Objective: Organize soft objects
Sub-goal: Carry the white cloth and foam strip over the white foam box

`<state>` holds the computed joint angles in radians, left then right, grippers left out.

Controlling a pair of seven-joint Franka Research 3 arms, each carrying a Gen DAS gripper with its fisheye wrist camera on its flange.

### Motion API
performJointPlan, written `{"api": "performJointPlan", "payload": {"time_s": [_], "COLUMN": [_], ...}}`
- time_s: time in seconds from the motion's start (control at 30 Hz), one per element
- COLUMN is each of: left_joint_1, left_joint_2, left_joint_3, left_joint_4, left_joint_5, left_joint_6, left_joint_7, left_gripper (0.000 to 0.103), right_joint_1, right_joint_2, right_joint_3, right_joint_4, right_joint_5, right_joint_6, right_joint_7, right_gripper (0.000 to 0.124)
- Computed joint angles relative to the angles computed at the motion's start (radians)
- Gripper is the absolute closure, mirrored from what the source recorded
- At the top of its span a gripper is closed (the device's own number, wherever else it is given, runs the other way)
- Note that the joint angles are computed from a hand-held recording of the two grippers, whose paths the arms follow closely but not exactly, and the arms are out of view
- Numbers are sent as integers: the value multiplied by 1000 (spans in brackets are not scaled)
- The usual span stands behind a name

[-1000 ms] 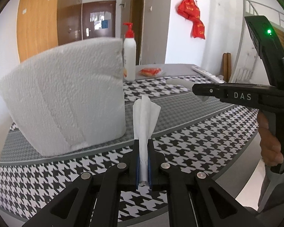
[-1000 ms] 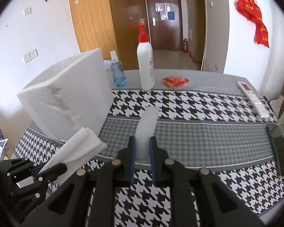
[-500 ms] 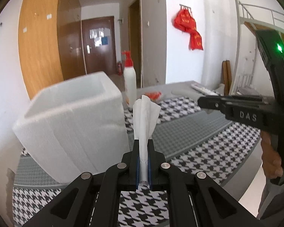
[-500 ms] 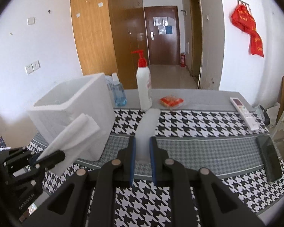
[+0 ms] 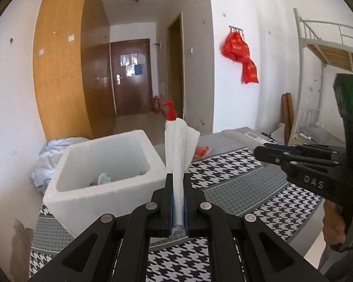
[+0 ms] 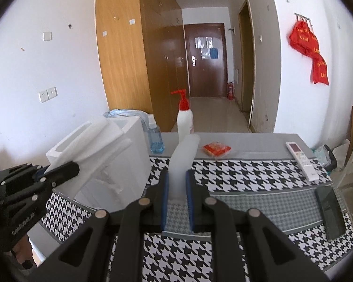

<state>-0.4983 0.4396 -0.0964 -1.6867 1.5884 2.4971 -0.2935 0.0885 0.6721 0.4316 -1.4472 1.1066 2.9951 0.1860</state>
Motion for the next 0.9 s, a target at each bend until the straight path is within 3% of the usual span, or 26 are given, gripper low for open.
{"api": "performJointPlan", "payload": {"time_s": [0.33,0.67,0.9], "left_joint_1": [1,29,48], "left_joint_2": [-52,-88,-101], "left_joint_3": [-4,-30,-31], "left_joint_4": [-43,-79,-96], "left_joint_5": [47,54,28], "left_joint_6": [-68,-135,-165], "left_joint_7": [-63,-98,-104], "left_gripper": [96,96,96], "right_joint_1": [-21,7,51], "right_joint_2": [-4,-19,-23], "right_joint_3": [48,33,-13], "right_joint_4": [20,32,49], "right_joint_5": [85,185,210], "right_joint_6": [1,-21,-65], "right_joint_7": [-120,-220,-228], "right_gripper": [106,106,106]}}
